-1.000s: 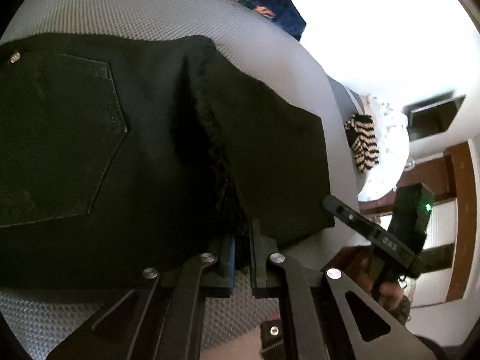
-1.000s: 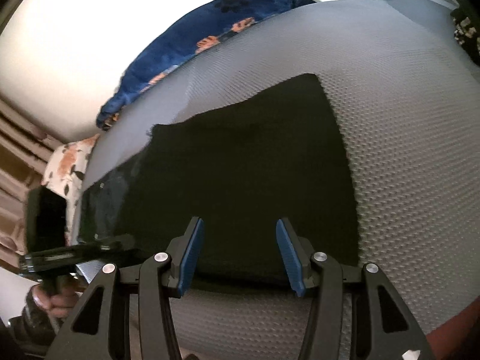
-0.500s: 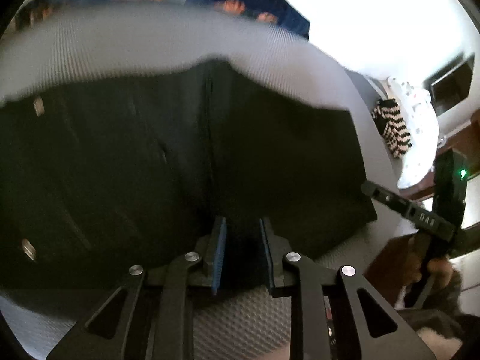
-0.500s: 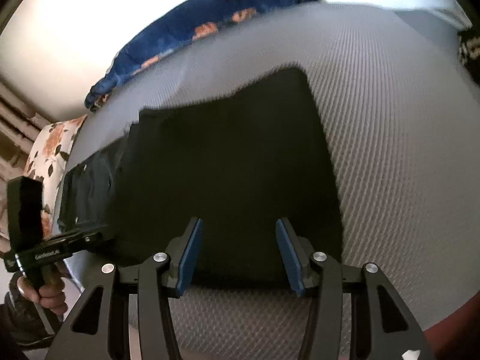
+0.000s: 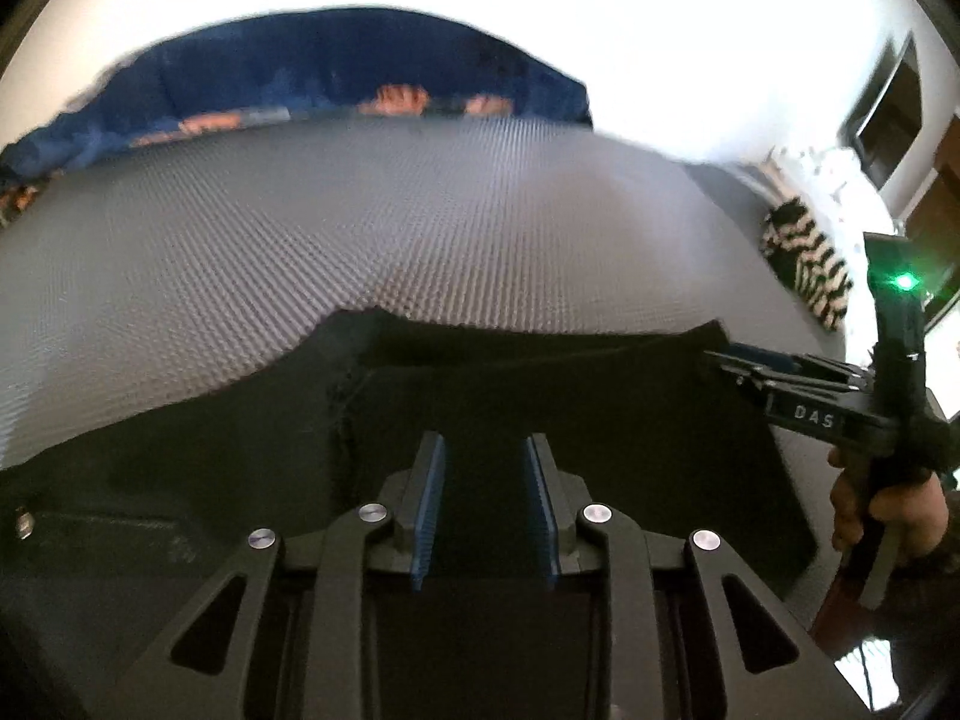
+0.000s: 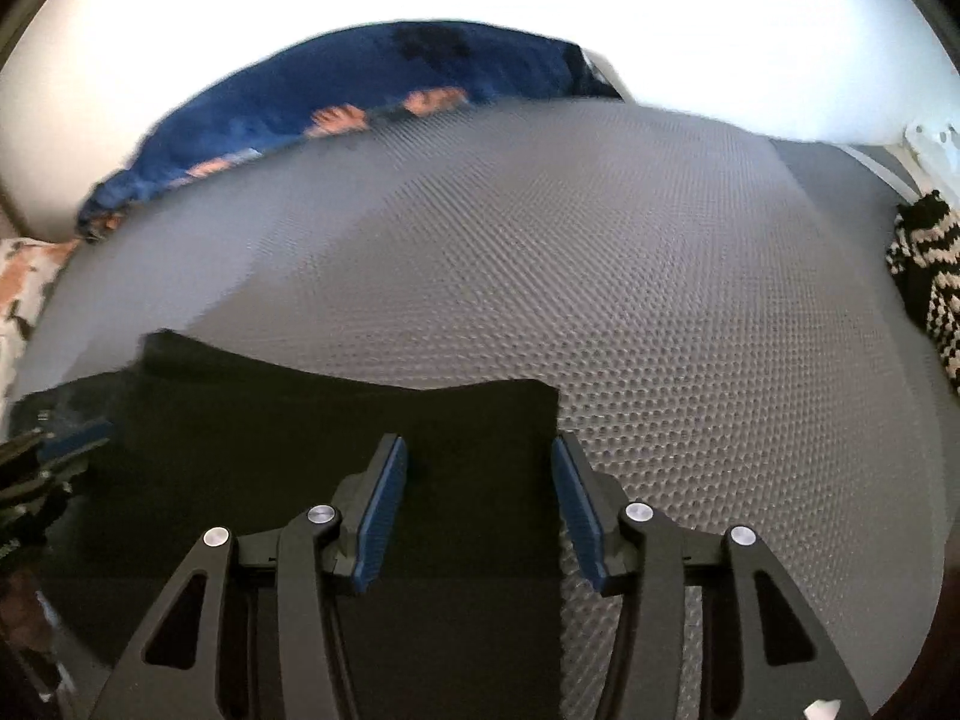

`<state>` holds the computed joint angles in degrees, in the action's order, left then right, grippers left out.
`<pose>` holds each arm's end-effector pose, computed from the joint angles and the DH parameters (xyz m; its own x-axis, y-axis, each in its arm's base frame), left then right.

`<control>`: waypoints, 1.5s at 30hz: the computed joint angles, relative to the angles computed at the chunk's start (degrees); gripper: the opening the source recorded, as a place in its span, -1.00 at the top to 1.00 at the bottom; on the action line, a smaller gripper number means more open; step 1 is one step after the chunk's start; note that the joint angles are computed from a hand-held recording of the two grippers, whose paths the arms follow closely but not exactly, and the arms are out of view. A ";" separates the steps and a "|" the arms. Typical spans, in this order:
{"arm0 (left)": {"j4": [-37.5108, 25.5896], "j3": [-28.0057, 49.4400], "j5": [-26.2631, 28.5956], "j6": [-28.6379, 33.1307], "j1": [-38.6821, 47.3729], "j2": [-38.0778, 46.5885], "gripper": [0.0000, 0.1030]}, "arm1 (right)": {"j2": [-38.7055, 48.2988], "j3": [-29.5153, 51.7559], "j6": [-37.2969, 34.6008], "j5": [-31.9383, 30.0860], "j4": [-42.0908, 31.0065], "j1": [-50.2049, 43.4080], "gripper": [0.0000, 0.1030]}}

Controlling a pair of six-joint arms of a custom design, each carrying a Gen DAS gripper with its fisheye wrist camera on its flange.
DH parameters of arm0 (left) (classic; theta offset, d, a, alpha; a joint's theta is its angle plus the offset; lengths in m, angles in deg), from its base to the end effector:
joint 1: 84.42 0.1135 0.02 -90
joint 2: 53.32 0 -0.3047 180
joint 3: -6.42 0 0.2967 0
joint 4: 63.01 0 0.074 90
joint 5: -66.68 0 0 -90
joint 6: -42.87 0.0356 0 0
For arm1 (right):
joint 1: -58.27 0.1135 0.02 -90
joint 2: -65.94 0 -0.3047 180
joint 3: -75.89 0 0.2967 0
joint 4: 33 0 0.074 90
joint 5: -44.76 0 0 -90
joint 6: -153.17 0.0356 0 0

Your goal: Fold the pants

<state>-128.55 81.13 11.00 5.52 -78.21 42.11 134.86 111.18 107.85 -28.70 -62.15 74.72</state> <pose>0.3333 0.0161 0.2087 -0.6438 0.5904 -0.4868 0.7566 0.5863 -0.2895 0.2013 0.0489 0.1373 -0.7095 0.4933 -0.5032 0.4955 0.8570 0.1416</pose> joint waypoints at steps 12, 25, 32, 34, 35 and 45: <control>-1.50 0.95 0.03 -1.00 0.65 1.76 0.24 | -6.84 0.45 1.50 -2.59 -6.30 -1.75 0.07; -21.26 16.70 5.11 10.46 26.14 7.34 -0.05 | -8.97 4.80 18.45 4.64 -18.92 20.93 0.06; -26.68 32.15 4.34 11.19 37.13 16.36 -0.14 | 4.69 11.83 17.97 1.35 -12.00 28.75 0.06; -28.02 37.19 3.92 10.42 39.15 19.12 -0.14 | 7.79 13.64 17.23 0.10 -10.49 29.85 0.06; -28.88 39.99 3.78 10.31 40.05 20.50 -0.14 | 9.71 14.82 16.66 -0.76 -9.76 30.40 0.06; -34.08 48.60 0.91 9.94 44.17 27.58 -0.24 | 21.57 24.60 11.86 -6.60 -4.77 32.02 0.03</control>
